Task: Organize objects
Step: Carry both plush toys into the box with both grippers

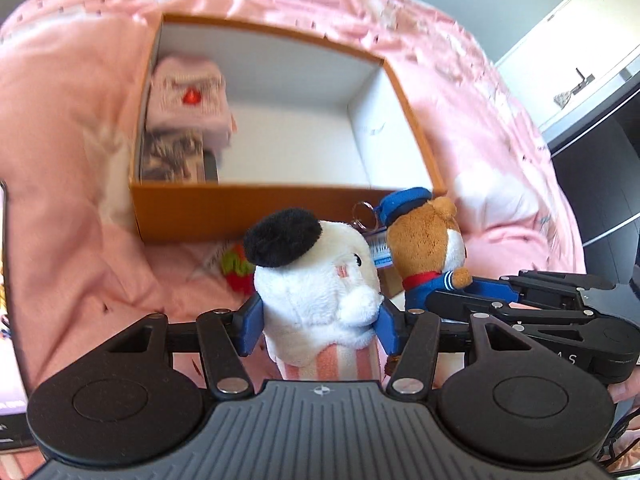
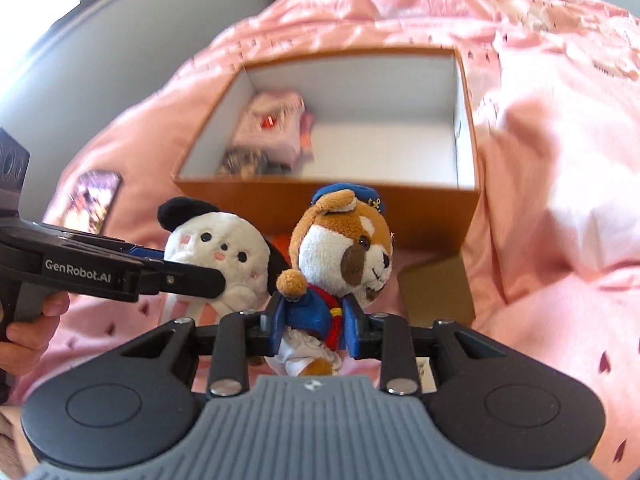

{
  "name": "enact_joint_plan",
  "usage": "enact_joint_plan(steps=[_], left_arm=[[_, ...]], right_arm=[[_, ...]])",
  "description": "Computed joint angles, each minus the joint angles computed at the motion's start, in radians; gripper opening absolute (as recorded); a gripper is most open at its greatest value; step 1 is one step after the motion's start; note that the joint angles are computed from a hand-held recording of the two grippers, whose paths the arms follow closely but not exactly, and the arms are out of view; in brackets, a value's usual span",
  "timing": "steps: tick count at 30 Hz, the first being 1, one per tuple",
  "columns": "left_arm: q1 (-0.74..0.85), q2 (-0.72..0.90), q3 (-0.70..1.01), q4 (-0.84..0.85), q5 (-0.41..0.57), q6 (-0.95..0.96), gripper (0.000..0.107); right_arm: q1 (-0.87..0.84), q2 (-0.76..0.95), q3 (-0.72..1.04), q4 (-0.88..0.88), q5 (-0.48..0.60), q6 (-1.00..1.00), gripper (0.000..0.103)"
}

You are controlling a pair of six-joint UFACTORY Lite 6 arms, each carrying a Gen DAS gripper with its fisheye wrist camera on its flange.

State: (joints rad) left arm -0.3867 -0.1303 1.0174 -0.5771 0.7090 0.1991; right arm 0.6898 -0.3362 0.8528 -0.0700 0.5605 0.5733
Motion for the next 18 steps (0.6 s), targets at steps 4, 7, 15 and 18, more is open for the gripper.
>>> enact_joint_plan(steps=[4,7,15,18], left_arm=[[0.017,-0.009,0.073,0.01,-0.012,-0.005,0.064],[0.035,0.016,0.152,0.019,-0.025,-0.011,0.064],[0.037,0.208,0.425,0.061,-0.073,-0.037,0.064],[0.033,0.305,0.506,0.062,-0.078,-0.03,0.064]], right_arm=[[-0.025,-0.017,0.059,0.029,-0.009,-0.067,0.031],[-0.06,0.002,0.118,0.058,-0.037,-0.141,0.031],[-0.172,0.164,0.305,0.233,-0.121,-0.384,0.031],[-0.226,0.241,0.355,0.378,-0.145,-0.536,0.031]])
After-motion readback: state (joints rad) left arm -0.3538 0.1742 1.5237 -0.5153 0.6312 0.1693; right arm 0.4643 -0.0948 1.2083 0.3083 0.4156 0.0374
